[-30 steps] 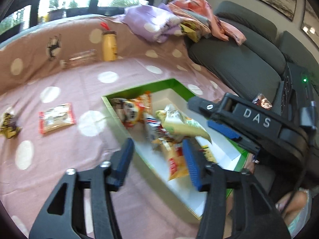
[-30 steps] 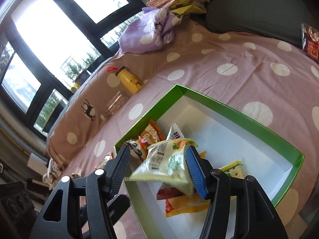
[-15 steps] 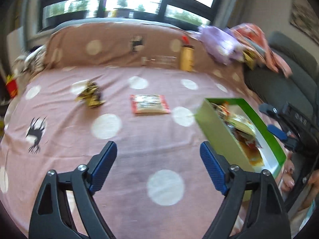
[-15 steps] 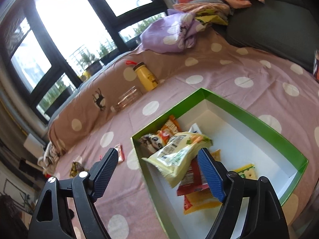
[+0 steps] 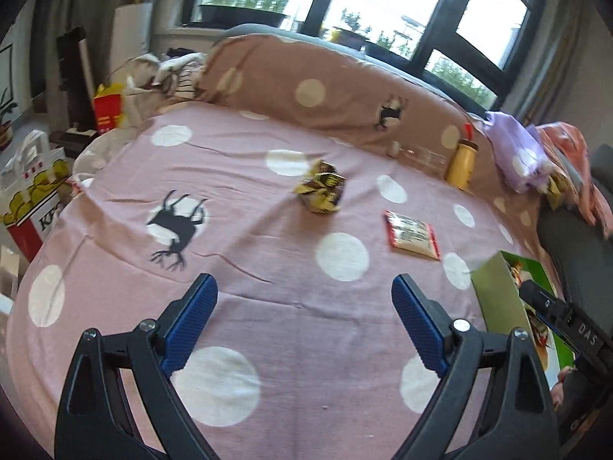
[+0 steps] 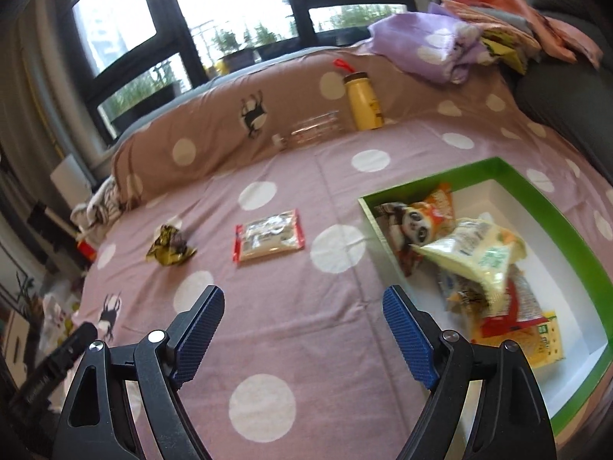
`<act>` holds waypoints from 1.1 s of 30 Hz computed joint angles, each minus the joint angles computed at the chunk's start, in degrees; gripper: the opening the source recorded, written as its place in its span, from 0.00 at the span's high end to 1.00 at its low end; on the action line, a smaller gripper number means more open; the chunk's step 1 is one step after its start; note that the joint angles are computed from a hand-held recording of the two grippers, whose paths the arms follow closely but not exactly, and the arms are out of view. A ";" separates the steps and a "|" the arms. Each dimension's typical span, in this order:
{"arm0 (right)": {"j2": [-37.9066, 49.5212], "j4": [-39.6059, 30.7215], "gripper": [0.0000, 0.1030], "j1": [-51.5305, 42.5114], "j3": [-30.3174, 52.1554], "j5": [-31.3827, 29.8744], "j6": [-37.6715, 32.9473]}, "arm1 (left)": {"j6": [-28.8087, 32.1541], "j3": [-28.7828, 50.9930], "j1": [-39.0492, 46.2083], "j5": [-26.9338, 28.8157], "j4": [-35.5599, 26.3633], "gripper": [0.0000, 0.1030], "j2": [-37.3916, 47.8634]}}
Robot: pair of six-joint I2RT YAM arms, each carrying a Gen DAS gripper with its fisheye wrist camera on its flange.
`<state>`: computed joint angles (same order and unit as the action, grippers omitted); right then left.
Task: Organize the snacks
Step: 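Move the right gripper to the gold-and-black candy wrapper and grasp it, then carry the gold-and-black wrapper with the right gripper over the box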
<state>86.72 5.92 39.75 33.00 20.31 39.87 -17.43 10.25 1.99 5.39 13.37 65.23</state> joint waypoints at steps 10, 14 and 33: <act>25.26 -13.26 0.17 -1.54 32.52 -8.73 -3.33 | 0.22 1.77 10.79 9.16 -2.20 0.10 3.20; 36.70 -19.04 0.17 -1.90 48.78 -15.22 -7.01 | 0.22 2.99 11.61 6.99 -3.25 0.10 5.05; 60.29 -31.65 0.51 -3.30 79.51 -28.44 -9.14 | 3.12 4.95 13.92 9.72 -3.13 0.10 10.78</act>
